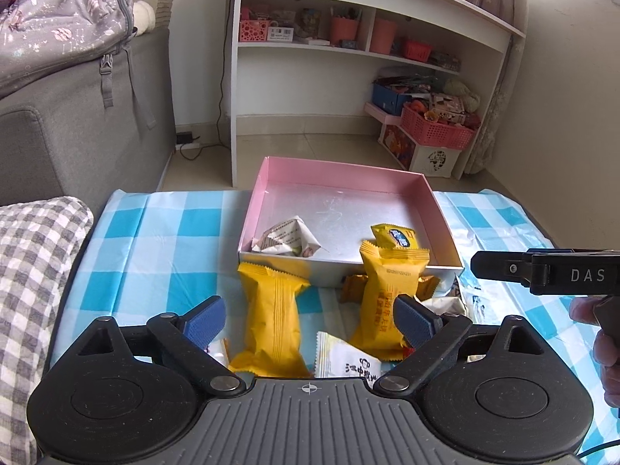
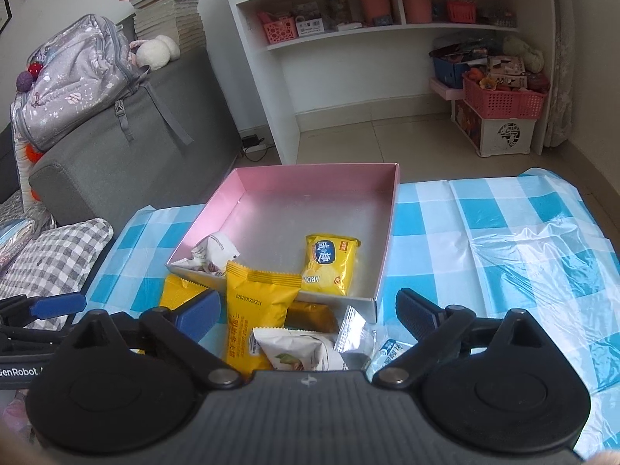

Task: Organize snacks
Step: 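Withdraw both tools from the box back over the snack pile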

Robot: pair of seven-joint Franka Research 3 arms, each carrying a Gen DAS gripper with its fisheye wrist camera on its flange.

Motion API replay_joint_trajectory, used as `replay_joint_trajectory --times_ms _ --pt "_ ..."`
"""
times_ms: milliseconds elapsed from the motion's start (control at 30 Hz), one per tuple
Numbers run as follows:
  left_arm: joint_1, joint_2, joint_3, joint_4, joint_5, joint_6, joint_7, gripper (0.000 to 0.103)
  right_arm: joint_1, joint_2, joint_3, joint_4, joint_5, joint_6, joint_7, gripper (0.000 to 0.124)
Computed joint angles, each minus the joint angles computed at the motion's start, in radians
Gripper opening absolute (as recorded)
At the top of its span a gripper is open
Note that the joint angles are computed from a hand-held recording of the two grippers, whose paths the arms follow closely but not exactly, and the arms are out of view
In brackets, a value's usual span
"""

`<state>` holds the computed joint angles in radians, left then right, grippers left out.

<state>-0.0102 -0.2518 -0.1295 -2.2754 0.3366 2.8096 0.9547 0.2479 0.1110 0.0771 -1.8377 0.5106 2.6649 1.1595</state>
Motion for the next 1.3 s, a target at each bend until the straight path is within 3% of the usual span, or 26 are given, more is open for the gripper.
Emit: replay_joint_trajectory --times_ms 367,700,1100,1300 --pt "-0.006 -0.153 -0.029 -0.132 0.01 -0.025 -0.052 0.101 0.015 -0.143 -0.009 -0.157 0.119 0.03 -0.155 0.103" --pt "-0.004 -0.212 -0.022 -0.258 0.033 0.055 -0.075 0.102 0.041 -0.191 -0.035 -0.258 0.256 0.09 -0.338 0.103" --pt "0.03 -0.16 -0.026 -0.308 0.057 0.123 -0.062 0.102 0.02 -0.173 -0.027 -0.285 0.06 0.096 -0.207 0.103" --pt "-0.014 -0.103 0.016 -0.288 -0.002 0.209 -0.023 0.101 0.012 -0.142 -0.027 -0.266 0.01 0.09 -0.156 0.103"
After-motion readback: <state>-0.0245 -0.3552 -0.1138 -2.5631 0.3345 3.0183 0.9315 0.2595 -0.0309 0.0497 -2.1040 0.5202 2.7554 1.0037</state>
